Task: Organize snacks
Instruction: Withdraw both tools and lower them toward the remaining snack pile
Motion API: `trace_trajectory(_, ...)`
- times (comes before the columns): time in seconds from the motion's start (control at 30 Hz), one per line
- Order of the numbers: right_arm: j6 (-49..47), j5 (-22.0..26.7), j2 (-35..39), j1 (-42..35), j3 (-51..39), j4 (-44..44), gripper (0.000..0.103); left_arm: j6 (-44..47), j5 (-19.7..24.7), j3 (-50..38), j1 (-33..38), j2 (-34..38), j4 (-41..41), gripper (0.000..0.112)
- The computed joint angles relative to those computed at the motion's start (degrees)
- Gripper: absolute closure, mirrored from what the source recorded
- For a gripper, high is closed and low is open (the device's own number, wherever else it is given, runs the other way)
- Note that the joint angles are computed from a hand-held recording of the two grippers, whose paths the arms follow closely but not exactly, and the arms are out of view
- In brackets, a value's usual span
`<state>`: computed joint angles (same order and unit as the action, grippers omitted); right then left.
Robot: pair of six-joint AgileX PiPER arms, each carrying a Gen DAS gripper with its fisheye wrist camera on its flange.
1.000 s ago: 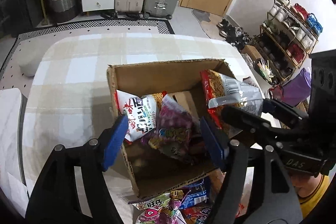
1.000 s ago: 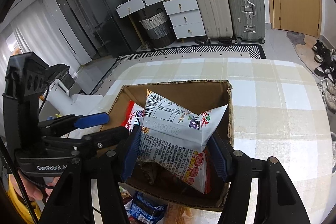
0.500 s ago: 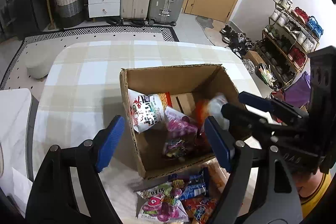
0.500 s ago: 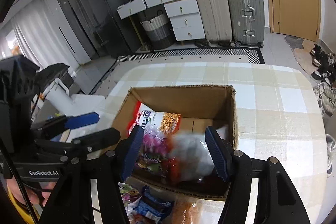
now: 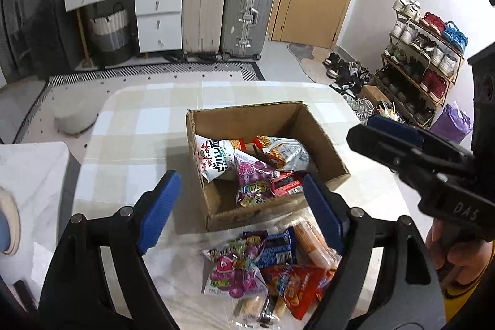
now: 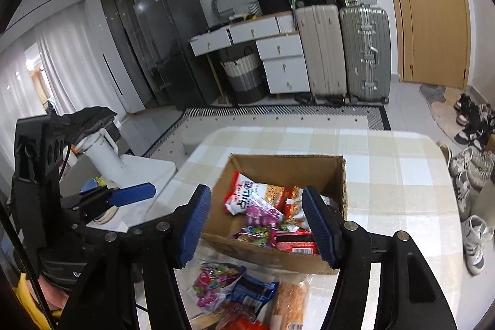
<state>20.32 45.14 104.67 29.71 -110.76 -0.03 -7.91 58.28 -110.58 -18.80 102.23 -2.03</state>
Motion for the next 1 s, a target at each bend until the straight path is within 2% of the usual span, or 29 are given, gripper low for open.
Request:
trace_trajectory(0.13,2.72,-0.88,-4.48,2.29,3.47,-3.44,0.04,-1.86,-0.26,4.73,-1.99,-6.26,2.0,0.031)
trace_trajectory(0.23,5.53,-1.6,-8.67,4.6,6.87,-6.78,0.03,-3.66,-0.18,8.28,-3.66,-10.97,4.02,0.03)
trace_trajectory(0.37,10.19,-2.8,-13.53,8.34,11.01,-12.56,0.026,-6.99,0.25,13.05,-6.4,-17.56,7.29,0.03)
trace_trajectory(0.47,15.98,-4.16,-17.65,11.83,15.42,-18.25,0.018,-9.63,0.69,16.55,-8.04,-22.33,10.05,0.029)
trace_trajectory(0.63,28.75,-5.66,-24.14,18.76,23.39,-31.12,0.012,-12.64,1.07,22.81,-9.17,-30.45,11.96,0.029)
trace_trajectory(0.7,35.09,-5.48,-26.58,22.12,27.01,-37.71,0.009,-12.86,0.99,25.88,-9.58,-34.14,12.09,0.027)
trace_trajectory(0.8,43.21,-5.19,-29.54,26.3,32.16,-45.54,0.004,-16.65,1.24,30.49,-12.19,-39.38,15.83,0.018)
trace_trajectory(0.83,45.87,-5.22,-30.53,27.5,34.13,-47.43,0.004,-17.58,0.94,32.08,-12.76,-41.06,16.54,0.009)
trace_trajectory(0.93,49.17,-7.11,-32.15,28.06,38.53,-48.55,0.004,-20.82,-0.21,37.44,-14.9,-45.62,19.4,0.01)
trace_trajectory(1.0,51.09,-8.12,-32.66,28.23,41.57,-48.81,0.004,-19.63,-1.41,40.64,-13.74,-47.67,17.97,0.01)
